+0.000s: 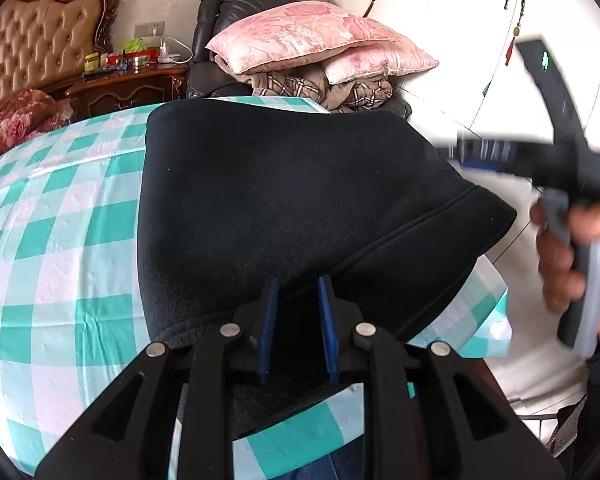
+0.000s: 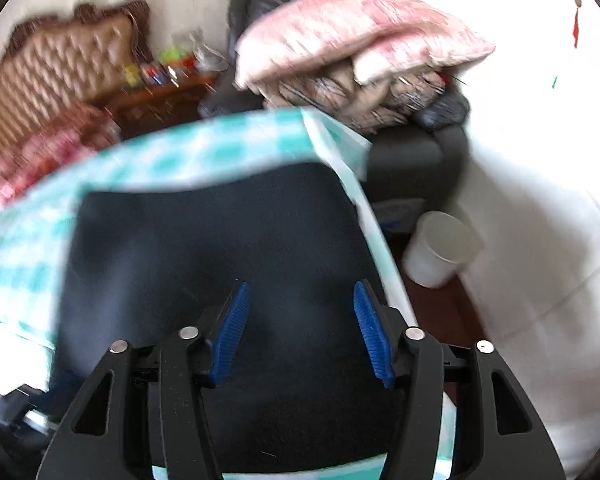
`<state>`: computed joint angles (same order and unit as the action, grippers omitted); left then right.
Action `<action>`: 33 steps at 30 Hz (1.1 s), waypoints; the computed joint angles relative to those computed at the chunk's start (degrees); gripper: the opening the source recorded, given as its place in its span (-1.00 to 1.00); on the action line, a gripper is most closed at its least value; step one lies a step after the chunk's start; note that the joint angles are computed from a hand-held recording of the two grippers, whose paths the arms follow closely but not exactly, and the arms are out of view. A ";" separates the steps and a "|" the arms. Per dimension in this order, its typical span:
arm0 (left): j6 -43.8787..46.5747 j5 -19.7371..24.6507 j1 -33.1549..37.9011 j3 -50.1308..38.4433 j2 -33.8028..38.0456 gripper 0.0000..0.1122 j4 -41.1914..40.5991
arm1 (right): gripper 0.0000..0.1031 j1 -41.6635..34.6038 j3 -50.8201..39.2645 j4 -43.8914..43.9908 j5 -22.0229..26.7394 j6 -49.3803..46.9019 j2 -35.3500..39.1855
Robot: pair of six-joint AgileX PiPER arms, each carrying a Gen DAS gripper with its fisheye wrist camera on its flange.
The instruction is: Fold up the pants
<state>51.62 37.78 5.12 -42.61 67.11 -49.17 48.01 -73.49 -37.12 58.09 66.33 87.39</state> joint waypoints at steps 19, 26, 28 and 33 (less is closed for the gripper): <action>-17.39 0.72 -0.74 -34.15 22.47 -0.36 13.73 | 0.53 -9.71 -8.49 4.50 -3.10 -9.80 14.48; -27.28 9.61 -7.60 -52.98 40.82 -0.38 28.30 | 0.53 -9.11 -9.02 2.42 -2.64 -8.98 15.41; -25.69 6.24 -7.45 -48.66 37.89 -0.38 27.23 | 0.53 -9.40 -8.68 2.90 -3.15 -9.21 15.11; -15.98 6.29 -3.40 -35.23 25.15 -0.17 14.32 | 0.52 -8.18 -8.02 1.03 -2.82 -6.47 14.28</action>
